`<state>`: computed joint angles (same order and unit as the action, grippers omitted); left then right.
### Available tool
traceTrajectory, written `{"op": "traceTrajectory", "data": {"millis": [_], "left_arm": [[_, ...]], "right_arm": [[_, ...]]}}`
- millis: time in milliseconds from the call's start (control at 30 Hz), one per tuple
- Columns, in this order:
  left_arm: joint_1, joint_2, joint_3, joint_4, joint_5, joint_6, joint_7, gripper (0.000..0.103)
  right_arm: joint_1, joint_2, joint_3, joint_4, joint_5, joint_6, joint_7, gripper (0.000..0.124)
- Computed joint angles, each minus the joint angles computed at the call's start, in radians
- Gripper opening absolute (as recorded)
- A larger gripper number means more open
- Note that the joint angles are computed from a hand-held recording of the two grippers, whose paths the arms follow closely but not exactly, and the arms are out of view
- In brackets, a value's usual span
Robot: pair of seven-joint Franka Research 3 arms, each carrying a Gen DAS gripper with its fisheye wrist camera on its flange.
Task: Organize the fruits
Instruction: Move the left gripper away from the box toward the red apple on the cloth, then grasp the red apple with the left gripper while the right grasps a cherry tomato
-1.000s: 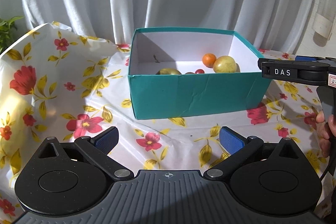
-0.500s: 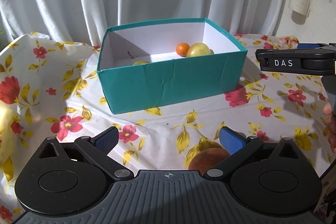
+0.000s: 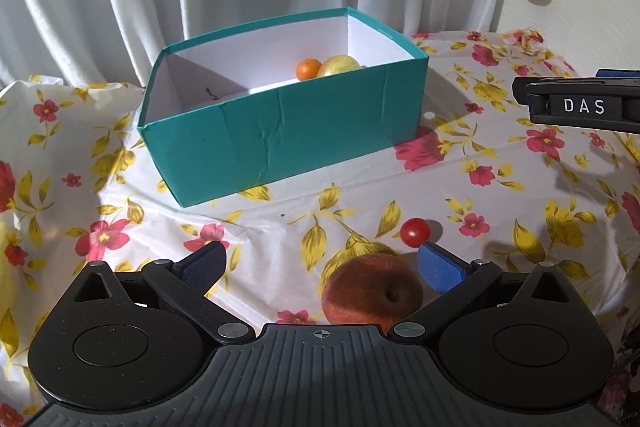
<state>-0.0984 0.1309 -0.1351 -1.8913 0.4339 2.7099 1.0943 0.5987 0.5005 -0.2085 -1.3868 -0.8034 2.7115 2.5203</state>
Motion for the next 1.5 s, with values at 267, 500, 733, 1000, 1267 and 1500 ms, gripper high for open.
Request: {"op": "traceTrajectory", "data": {"millis": [267,500,733,1000,1267,1500], "left_arm": [[-0.014,0.012,-0.003,0.000,0.023,0.011,0.011,0.103],[-0.029,0.011,0.017,-0.065,0.151,0.130,-0.048,0.103],[-0.045,0.036,0.037,-0.089,0.283,0.199,-0.139,0.103],[-0.050,0.097,0.038,-0.051,0.237,0.153,-0.142,0.103],[-0.046,0.135,0.027,-0.021,0.174,0.127,-0.102,0.103],[-0.036,0.139,0.020,-0.026,0.118,0.159,-0.062,0.091]], "right_arm": [[0.006,-0.061,-0.005,-0.083,-0.064,-0.004,0.087,0.097],[-0.022,-0.121,0.029,-0.174,-0.114,0.010,0.187,0.097],[-0.060,-0.122,0.075,-0.194,-0.077,-0.003,0.146,0.098],[-0.068,-0.094,0.088,-0.181,0.019,0.022,0.029,0.098],[-0.051,-0.074,0.067,-0.167,0.093,0.071,-0.054,0.098],[-0.038,-0.052,0.052,-0.145,0.157,0.081,-0.118,0.098]]}}
